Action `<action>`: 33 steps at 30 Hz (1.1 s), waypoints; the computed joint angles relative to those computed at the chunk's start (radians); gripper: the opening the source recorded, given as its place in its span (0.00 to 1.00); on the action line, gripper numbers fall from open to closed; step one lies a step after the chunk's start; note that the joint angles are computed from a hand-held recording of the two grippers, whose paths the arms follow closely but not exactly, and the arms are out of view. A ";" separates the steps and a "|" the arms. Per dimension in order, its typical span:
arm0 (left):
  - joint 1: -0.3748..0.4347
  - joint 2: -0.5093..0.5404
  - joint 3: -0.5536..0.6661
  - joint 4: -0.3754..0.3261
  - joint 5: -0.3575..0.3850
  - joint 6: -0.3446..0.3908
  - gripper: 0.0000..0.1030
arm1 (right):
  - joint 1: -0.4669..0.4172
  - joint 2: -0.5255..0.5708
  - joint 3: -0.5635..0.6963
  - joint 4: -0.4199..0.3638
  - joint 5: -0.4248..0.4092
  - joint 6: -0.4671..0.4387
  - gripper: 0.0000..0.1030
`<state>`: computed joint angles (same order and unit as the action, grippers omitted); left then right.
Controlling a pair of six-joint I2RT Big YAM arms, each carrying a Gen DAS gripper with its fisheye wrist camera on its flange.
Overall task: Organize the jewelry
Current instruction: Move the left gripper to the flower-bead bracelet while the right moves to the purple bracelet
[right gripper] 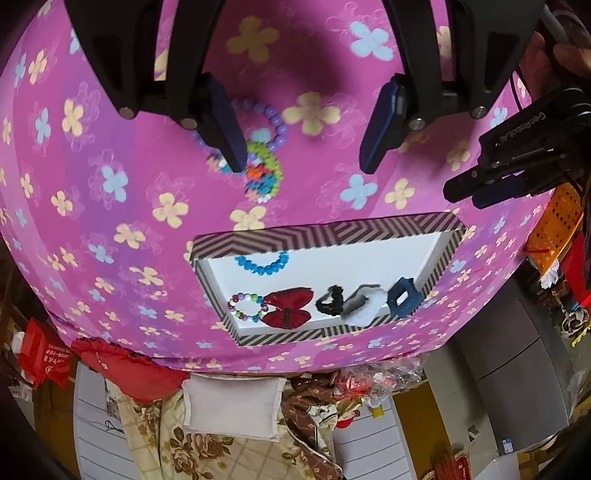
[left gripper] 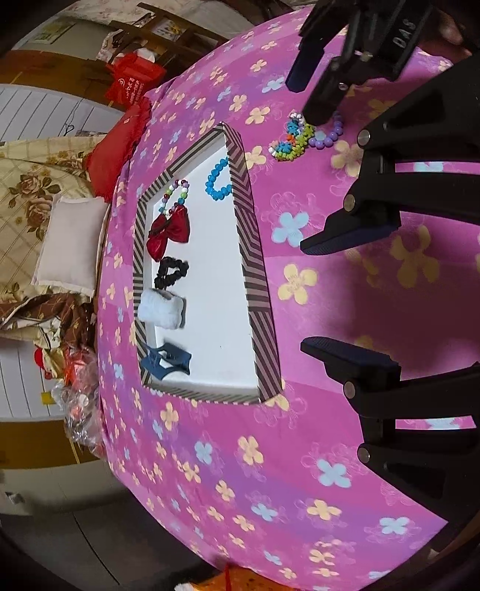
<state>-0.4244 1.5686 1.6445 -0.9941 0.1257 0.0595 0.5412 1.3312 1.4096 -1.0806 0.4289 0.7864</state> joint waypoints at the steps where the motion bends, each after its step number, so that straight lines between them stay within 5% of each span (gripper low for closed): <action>1: 0.001 -0.007 -0.008 0.005 -0.006 -0.001 0.35 | 0.010 0.004 0.003 -0.004 0.005 0.005 0.66; 33: -0.029 -0.046 -0.068 0.009 -0.032 -0.037 0.35 | 0.061 -0.001 -0.004 -0.066 0.054 0.062 0.69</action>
<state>-0.4534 1.5228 1.5765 -0.9850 0.0941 0.0227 0.6021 1.3299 1.4054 -1.1461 0.4830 0.8482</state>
